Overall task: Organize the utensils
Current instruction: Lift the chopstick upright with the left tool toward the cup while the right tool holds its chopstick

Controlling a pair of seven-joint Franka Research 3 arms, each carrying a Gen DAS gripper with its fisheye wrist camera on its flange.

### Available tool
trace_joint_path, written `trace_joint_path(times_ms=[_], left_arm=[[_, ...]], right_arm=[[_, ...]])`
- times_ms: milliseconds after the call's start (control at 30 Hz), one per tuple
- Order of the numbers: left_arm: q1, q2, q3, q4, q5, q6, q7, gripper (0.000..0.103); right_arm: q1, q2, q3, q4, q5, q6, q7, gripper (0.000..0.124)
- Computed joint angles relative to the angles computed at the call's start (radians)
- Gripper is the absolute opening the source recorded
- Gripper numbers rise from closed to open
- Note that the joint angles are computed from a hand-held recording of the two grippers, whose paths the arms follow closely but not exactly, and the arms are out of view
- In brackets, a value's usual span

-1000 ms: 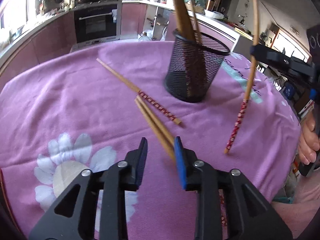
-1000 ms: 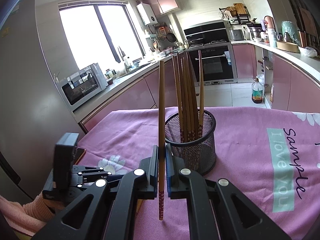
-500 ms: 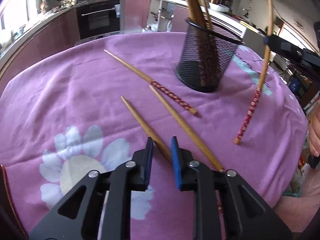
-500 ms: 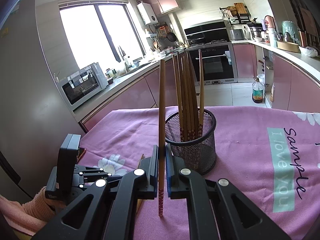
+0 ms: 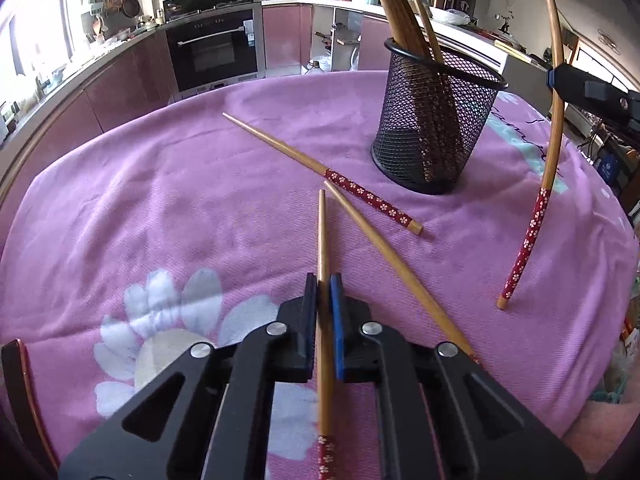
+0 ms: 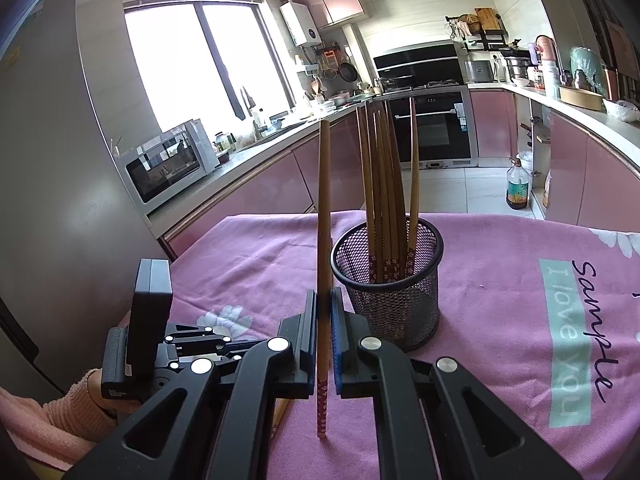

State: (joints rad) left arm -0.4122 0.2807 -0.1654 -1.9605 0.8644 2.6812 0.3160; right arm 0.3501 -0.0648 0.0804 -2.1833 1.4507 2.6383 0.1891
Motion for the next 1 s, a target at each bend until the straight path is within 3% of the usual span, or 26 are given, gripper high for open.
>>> trace_joint_path(times_ms=[200, 633, 1000], left_arm=[[-0.003, -0.008, -0.001, -0.005, 0.004, -0.007, -0.013, 0.007], [0.012, -0.115, -0.009, -0.061, 0.152, 0.085, -0.179, 0.007], [0.027, -0.14, -0.032, -0.04, 0.23, 0.139, -0.243, 0.007]], right_arm=[[-0.001, -0.001, 0.0, -0.001, 0.002, -0.002, -0.003, 0.005], [-0.001, -0.007, -0.002, -0.002, 0.024, -0.003, -0.023, 0.005], [-0.003, -0.03, -0.009, -0.014, 0.046, -0.012, -0.05, 0.005]])
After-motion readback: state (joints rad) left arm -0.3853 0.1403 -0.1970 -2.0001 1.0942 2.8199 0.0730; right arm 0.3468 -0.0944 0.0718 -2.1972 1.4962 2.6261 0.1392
